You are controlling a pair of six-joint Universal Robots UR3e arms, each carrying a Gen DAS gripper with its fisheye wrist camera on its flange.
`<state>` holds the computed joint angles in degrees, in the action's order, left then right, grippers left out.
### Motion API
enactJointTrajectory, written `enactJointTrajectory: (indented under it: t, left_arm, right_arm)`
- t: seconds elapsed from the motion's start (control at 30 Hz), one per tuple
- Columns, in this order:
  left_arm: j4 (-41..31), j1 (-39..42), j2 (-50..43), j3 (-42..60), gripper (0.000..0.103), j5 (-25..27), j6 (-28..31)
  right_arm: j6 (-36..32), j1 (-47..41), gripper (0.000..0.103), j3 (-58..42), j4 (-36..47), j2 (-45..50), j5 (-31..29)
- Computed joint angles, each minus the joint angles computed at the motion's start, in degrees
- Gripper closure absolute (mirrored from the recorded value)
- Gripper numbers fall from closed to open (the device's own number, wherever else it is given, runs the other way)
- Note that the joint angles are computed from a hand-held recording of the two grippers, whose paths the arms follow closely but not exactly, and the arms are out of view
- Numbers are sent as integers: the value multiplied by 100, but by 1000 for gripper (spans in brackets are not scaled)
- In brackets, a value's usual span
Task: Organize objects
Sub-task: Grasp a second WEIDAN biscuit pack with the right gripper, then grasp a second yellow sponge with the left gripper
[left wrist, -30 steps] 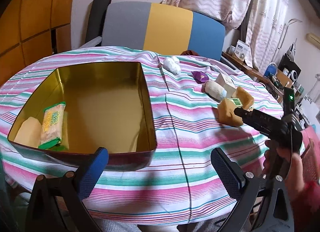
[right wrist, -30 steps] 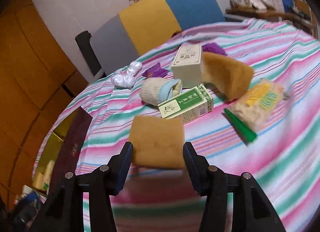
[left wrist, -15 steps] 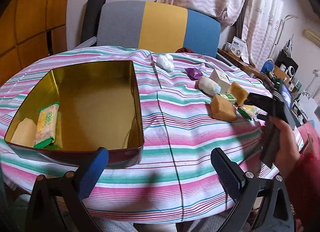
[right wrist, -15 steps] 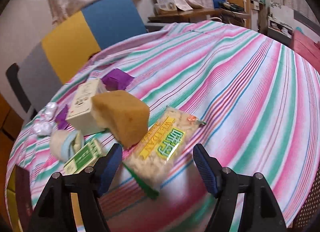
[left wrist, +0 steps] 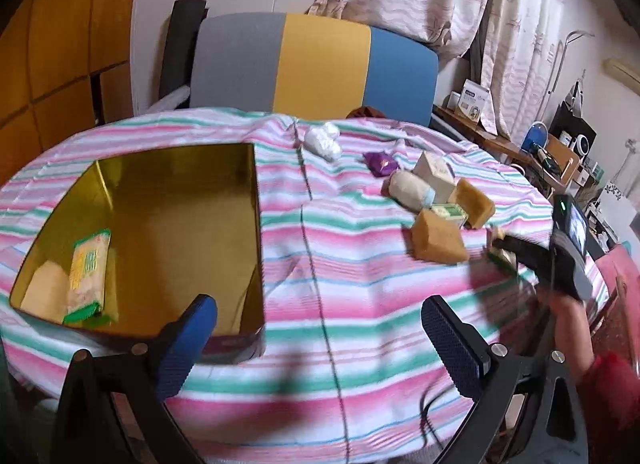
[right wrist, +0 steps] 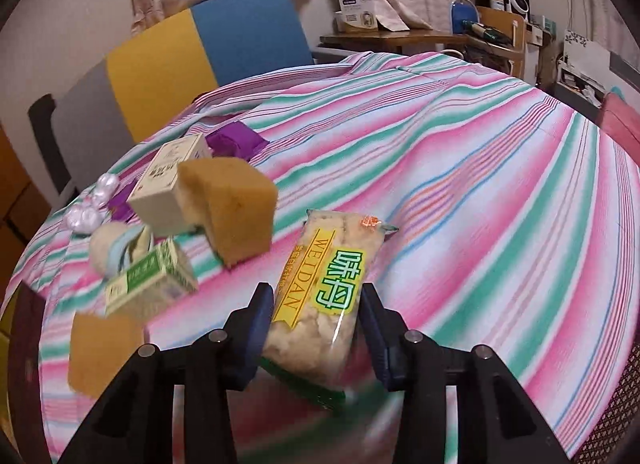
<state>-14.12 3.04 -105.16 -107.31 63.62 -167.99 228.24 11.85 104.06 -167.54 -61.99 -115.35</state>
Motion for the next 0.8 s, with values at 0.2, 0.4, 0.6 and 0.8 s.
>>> enactJointTrajectory:
  t: [0.2,0.4,0.6,0.8]
  left_arm:
    - [-220,-582,-541,924,0,400,-418]
    - [-548,-1203,-1272,2011,0,773,-477]
    - [-1213,-1769,-2364,3620,0,835,-568]
    - [-2639,-2216,-3850,6124,0,838,-576]
  right_arm:
    - [77,-62,55,-120,81,82,6]
    - [65,59,58,-236,-246,379,-309]
    - [99,65,61,108,-862,379,-333]
    - [134,78,61,168,-1053,432,-368]
